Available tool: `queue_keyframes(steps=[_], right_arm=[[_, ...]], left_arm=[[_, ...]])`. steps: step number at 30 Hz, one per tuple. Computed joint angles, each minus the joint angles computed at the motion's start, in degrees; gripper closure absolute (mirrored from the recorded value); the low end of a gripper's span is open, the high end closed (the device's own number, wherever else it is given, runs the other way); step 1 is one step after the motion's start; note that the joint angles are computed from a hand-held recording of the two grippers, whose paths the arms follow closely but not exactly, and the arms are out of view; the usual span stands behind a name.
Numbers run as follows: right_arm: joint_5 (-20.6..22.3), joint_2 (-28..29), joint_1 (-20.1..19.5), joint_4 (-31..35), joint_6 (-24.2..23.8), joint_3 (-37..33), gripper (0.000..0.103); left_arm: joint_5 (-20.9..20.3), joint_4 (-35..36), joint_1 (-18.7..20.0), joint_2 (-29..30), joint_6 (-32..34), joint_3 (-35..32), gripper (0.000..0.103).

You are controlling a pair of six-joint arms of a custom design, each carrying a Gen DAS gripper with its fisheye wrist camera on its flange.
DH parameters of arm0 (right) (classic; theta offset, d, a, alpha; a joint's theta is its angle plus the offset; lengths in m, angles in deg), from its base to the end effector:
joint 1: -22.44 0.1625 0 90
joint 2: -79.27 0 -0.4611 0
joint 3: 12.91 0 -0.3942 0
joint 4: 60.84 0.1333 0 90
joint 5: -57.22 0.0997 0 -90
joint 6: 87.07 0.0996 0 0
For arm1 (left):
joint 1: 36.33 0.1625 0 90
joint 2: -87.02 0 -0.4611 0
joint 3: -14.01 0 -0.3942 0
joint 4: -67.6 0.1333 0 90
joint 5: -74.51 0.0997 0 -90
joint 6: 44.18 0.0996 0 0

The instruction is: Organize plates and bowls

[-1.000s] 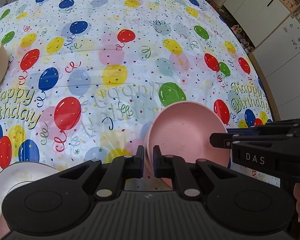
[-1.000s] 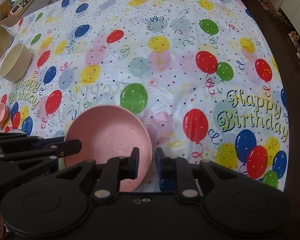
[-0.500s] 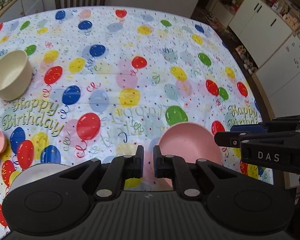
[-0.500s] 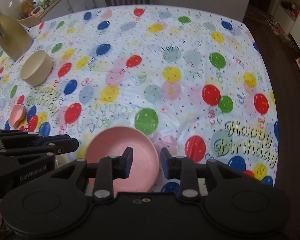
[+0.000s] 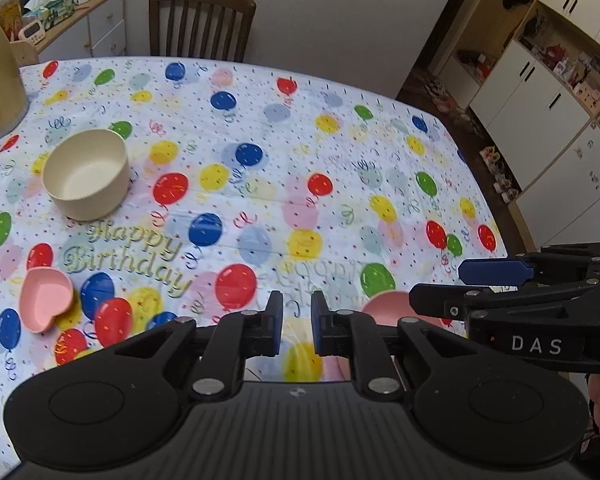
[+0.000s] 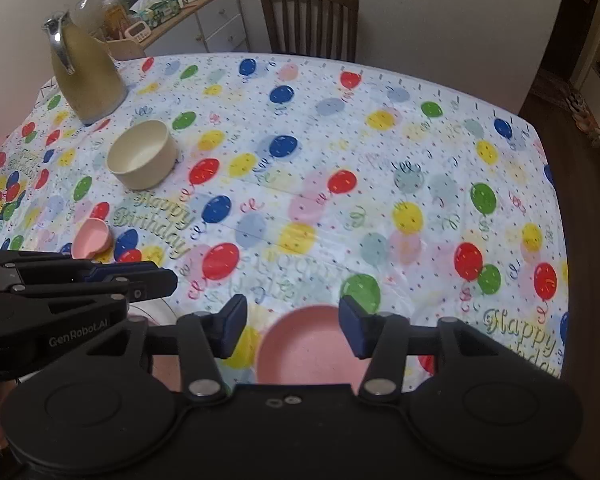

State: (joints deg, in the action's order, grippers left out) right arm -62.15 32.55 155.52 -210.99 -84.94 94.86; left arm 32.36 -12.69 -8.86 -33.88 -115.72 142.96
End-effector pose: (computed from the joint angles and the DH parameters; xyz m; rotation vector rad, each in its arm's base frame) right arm 0.4751 -0.3844 0.0649 0.9326 -2.4822 0.2479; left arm -0.1068 -0.2890 0.4089 -0.0228 2.4196 -0.8389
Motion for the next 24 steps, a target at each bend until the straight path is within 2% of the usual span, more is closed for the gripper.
queue_keyframes(steps=[5, 7, 9, 12, 15, 20, 24], right_arm=[[0.3, 2.2, 2.0, -1.0, 0.8, -2.3, 0.039], [0.2, 3.4, 2.9, -1.3, 0.9, -3.6, 0.034], [0.2, 4.6, 3.7, -1.9, 1.3, -4.9, 0.028], [0.1, 6.7, 4.9, -3.4, 1.5, -6.8, 0.02], [-0.7, 9.4, 6.1, -4.7, 1.3, -9.2, 0.005], [-0.6, 14.0, 7.2, -7.2, 2.4, -13.6, 0.0], [-0.6, 18.1, 7.7, -7.0, 4.2, -18.4, 0.0]], left_arm=[[2.0, 6.4, -0.9, -3.8, -1.4, -2.3, 0.069], [2.9, 10.0, -1.5, -5.4, -2.6, -3.5, 0.054], [4.2, 14.0, -2.1, -7.1, -3.8, -5.0, 0.045], [5.2, 17.3, -1.8, -9.2, -3.0, -6.9, 0.044], [6.4, 20.6, -1.0, -10.9, -2.4, -8.9, 0.039], [9.4, 19.9, 3.4, -12.6, 3.0, -11.0, 0.026], [11.8, 9.6, 11.4, -12.4, 14.9, -10.7, 0.024]])
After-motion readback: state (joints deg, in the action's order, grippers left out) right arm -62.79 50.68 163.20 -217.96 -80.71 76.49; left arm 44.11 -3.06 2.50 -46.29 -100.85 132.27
